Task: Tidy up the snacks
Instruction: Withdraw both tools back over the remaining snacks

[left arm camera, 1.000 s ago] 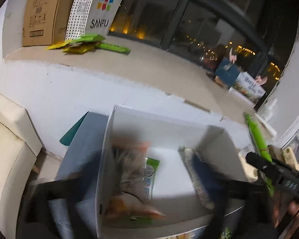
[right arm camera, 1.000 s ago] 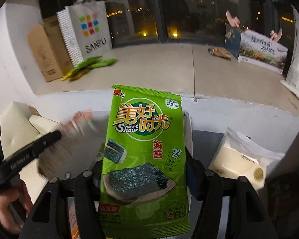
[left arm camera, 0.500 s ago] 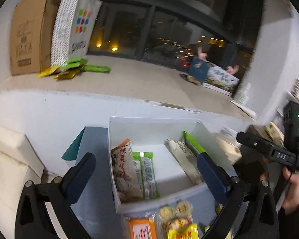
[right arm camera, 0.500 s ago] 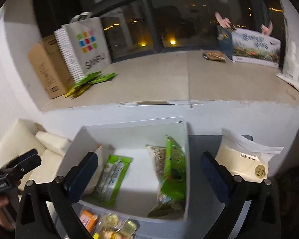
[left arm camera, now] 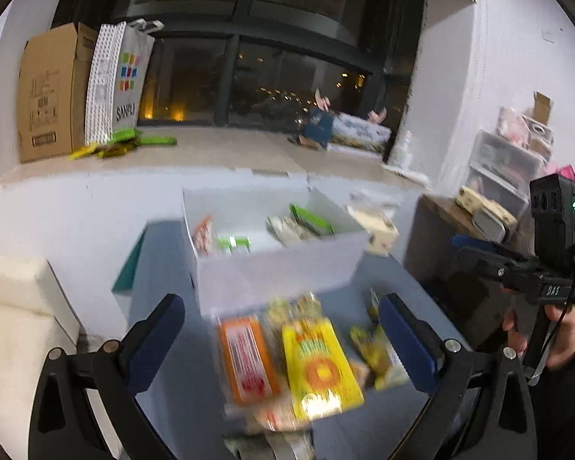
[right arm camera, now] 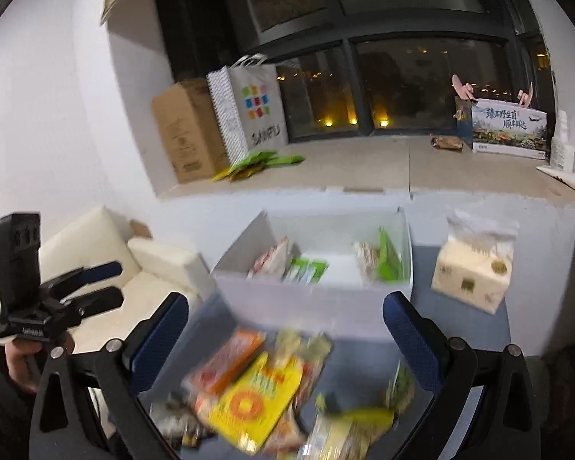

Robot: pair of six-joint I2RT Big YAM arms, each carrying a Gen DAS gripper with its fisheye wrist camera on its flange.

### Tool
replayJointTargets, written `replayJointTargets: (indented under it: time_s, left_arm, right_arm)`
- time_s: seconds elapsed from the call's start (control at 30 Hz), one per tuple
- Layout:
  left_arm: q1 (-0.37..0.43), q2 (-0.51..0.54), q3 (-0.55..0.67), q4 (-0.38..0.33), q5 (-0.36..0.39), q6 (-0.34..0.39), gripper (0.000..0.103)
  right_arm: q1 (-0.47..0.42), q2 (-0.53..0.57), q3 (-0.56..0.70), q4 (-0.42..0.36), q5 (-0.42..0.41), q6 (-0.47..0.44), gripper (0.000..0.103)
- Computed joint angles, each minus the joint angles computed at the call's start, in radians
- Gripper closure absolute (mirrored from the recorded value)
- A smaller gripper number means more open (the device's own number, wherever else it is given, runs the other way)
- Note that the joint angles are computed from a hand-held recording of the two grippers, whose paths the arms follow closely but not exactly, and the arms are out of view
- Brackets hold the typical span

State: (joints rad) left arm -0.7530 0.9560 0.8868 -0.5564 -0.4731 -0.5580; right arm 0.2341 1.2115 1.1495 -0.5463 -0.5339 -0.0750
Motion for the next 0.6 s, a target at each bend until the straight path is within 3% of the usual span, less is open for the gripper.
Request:
replayJointTargets:
  time_s: [0.07, 0.2, 0.33, 0.4, 0.6]
  left_arm:
    - [-0.052, -0.020, -0.045, -0.012, -0.045, -0.062, 0.000]
    - [-0.107, -0.038, -0.093, -0.073, -0.058, -0.170, 0.000]
    - [-0.116, -0.053, -0.077, -0.111, -0.084, -0.170, 0.000]
    - [-0.110, -0.066, -0.071, -0.097, -0.092, -0.167, 0.000]
    - [-0.075, -0.039, -0.092, -0.080, 0.006, -0.219, 0.000]
  right_arm:
    - [-0.003, -0.060, -0.066, -0.003, 0.012, -0.007, 0.000]
    - [-0.006, -0.192, -0.213, 0.008, 0.083, -0.018, 0.000]
    - [-0.031, -0.264, -0.283, -0.023, 0.072, -0.034, 0.000]
    - [-0.043, -0.276, -0.286, -0.024, 0.073, -0.039, 0.000]
    - [-0.051, -0.294, -0.292, -0.004, 0.055, -0.009, 0.000]
